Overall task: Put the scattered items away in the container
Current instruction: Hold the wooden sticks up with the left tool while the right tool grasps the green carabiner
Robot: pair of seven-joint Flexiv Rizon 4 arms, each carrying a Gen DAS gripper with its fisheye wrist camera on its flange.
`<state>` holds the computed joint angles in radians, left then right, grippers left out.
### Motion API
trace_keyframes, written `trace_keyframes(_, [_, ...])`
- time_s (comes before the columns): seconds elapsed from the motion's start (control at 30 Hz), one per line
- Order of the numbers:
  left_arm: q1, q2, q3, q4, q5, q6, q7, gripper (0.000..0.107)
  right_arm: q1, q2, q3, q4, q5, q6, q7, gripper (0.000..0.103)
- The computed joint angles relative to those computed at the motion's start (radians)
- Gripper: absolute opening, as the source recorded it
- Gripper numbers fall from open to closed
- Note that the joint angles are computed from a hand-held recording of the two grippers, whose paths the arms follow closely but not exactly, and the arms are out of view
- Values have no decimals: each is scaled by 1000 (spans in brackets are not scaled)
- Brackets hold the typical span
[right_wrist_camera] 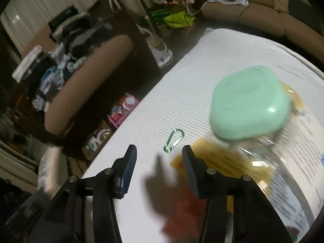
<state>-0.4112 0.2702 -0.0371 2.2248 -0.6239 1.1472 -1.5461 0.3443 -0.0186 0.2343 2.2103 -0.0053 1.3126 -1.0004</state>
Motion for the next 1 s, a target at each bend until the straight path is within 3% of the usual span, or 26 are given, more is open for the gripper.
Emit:
trace_keyframes(0.2, [-17, -1, 2, -2, -35, 4, 24, 10, 26, -113, -55, -46, -238, -37, 130, 49])
trace_keyframes(0.37, [-24, 1, 3, -2, -51, 3, 35, 10, 14, -152, -60, -67, -289, -100, 141, 45])
trace_keyframes(0.47, [-28, 2, 8, 1, -72, 4, 45, 10, 17, -152, -59, -70, -329, -128, 127, 34])
trace_keyframes(0.53, [-24, 4, 7, 3, -72, 3, 43, 10, 17, -149, -55, -74, -351, -158, 93, 18])
trace_keyframes(0.67, [-18, 7, 4, 3, -63, 0, 36, 10, 12, -140, -33, -89, -305, -207, 21, 18])
trace_keyframes(0.77, [-17, 8, 4, 3, -58, -1, 33, 10, 13, -114, -23, -77, -279, -188, 15, 18])
trace_keyframes(0.87, [-13, 8, 1, 0, -43, -4, 30, 10, -4, -63, 10, -74, -128, -145, -46, 18])
trace_keyframes(1.0, [-17, 1, -7, -12, -28, -15, 40, 10, -5, 78, 24, -37, 28, -148, -117, 18])
